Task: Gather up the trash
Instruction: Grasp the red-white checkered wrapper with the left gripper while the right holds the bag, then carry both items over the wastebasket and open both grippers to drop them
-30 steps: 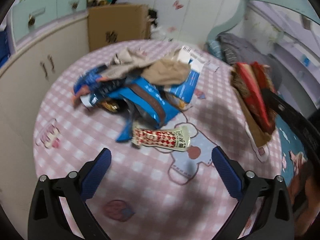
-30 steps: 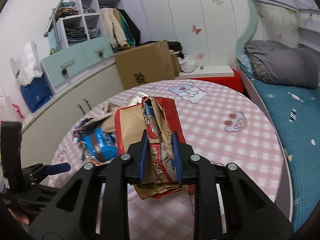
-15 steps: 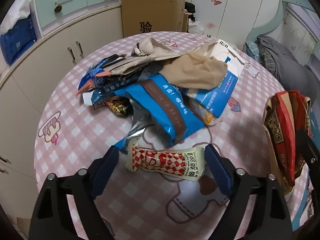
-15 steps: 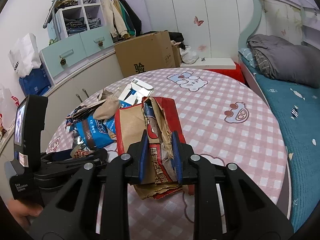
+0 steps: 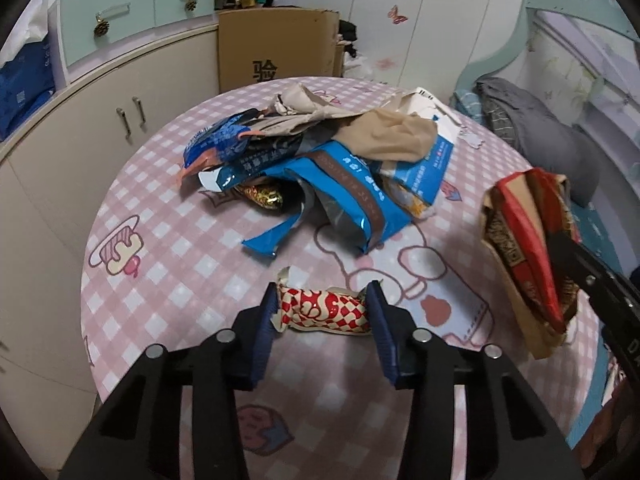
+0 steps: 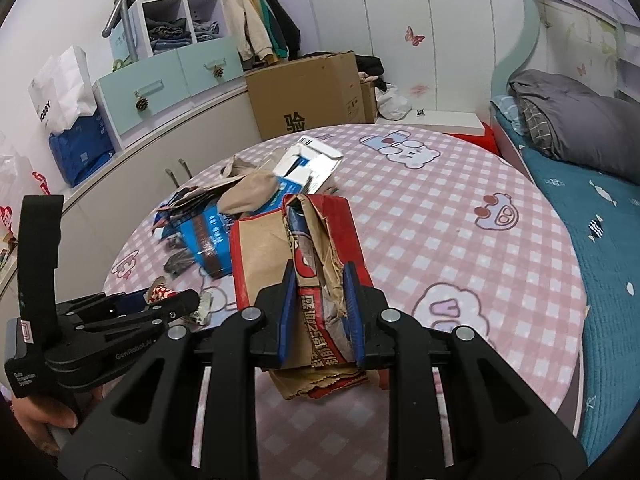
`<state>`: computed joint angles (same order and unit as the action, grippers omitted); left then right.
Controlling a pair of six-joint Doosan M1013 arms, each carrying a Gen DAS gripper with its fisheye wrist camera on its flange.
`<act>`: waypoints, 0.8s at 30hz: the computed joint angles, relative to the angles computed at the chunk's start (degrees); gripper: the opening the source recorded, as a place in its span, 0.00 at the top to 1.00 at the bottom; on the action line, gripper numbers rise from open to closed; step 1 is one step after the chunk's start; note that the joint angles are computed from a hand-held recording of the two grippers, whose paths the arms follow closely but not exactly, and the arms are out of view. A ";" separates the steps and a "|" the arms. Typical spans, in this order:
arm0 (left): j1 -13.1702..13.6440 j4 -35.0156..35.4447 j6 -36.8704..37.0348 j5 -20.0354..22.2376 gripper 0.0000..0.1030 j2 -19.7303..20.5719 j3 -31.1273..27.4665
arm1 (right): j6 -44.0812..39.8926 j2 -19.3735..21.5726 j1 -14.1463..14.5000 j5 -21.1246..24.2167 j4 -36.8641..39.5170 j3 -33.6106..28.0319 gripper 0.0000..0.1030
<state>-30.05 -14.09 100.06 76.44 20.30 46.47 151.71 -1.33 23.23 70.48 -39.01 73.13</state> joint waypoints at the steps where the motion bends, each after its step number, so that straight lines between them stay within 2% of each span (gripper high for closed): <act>1: 0.39 -1.12 0.73 -0.29 0.60 -0.14 0.34 | 0.00 0.16 0.23 0.16 -0.04 -0.20 0.78; 8: 2.93 -5.90 2.59 -1.18 0.61 -1.97 2.96 | -0.57 1.93 2.39 1.23 -0.37 -2.43 0.78; 14: 8.11 -9.34 3.78 -3.93 0.61 -4.12 4.62 | -4.62 5.82 4.71 -0.23 0.94 -7.72 0.78; 19: 14.30 -7.42 2.32 -6.20 0.61 -4.93 5.40 | -12.01 11.55 6.34 -3.82 6.30 -15.02 0.78; 24: 19.62 -1.83 -2.25 -6.80 0.61 -3.84 6.14 | -22.01 20.68 7.31 -4.27 15.77 -25.93 0.78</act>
<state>-10.43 -15.92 97.80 69.64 16.46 52.61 129.71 19.35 30.54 66.21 -23.24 47.20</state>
